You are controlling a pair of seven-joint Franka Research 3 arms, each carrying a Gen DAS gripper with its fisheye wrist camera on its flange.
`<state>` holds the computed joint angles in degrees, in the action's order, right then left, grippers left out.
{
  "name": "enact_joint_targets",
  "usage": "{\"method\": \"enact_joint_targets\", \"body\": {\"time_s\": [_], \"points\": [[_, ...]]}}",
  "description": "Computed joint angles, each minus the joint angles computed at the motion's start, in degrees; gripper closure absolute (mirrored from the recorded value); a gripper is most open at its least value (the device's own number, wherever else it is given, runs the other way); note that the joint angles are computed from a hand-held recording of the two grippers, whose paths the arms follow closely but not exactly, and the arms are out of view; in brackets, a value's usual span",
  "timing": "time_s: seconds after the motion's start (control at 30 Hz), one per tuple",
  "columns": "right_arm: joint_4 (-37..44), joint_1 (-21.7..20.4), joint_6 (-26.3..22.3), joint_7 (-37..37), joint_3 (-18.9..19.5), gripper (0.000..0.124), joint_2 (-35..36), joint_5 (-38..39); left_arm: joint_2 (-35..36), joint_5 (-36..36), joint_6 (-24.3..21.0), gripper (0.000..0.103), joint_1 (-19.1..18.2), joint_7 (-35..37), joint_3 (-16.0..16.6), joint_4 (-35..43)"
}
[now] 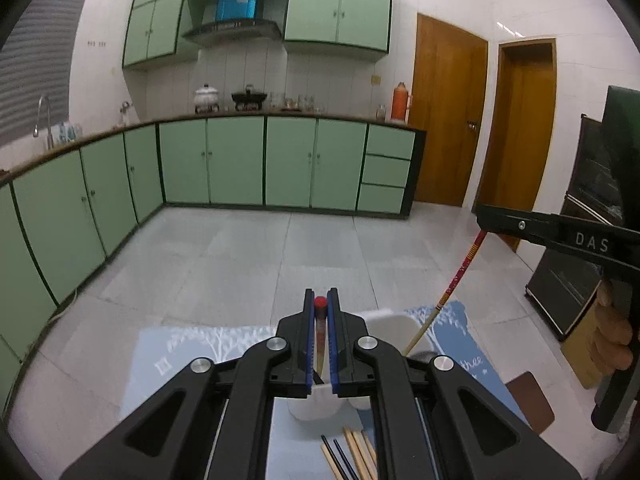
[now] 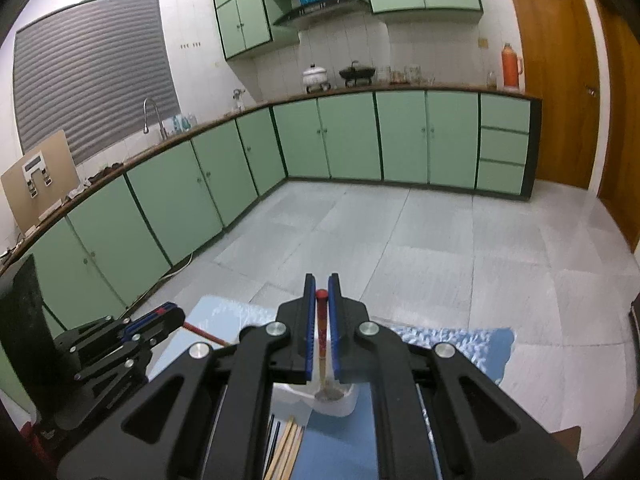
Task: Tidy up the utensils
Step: 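Lift the chopsticks and drop them into the white holder with both grippers, then move both open grippers toward the chopsticks lying on the mat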
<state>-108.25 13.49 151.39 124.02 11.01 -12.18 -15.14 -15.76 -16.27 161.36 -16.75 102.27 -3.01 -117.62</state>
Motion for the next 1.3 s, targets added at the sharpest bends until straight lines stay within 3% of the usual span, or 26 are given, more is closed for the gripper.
{"method": "enact_joint_targets", "body": {"time_s": [0.1, 0.13, 0.37, 0.5, 0.73, 1.13, 1.3], "points": [[-2.50, -0.29, 0.89, 1.48, 0.16, 0.107, -1.73, -0.07, -1.11, -0.85, 0.21, 0.088, -0.48, 1.32, 0.60, -1.12], [-3.10, -0.49, 1.29, 1.99, 0.23, 0.105, -2.24, 0.17, -1.73, -1.01, 0.51, 0.081, -0.61, 1.55, 0.75, -1.69], [-13.42, -5.71, 5.78, 10.24, 4.40, 0.056, -12.00, -2.95, -8.39, -0.84, 3.47, 0.045, -1.69, 0.05, 2.03, -8.09], [-22.18, -10.85, 8.24, 15.74, 9.37, 0.035, -20.94, -4.26, -14.23, 1.25, 5.56, 0.033, -2.39, -3.48, 2.86, -14.97], [-32.86, -11.30, 5.41, 16.76, 15.63, 0.029, -31.30, -1.16, -24.38, 6.13, 3.34, 0.030, -2.48, -9.69, 3.61, -27.51], [-40.32, -3.79, 0.18, 22.25, 21.23, 0.030, -33.31, 3.28, -33.88, 14.15, -4.44, 0.030, -2.44, -15.34, 2.67, -39.16], [-41.30, -0.21, -2.61, 22.92, 21.41, 0.048, -31.50, 2.45, -36.33, 16.29, -6.69, 0.030, -2.14, -16.17, 1.59, -42.04]]}}
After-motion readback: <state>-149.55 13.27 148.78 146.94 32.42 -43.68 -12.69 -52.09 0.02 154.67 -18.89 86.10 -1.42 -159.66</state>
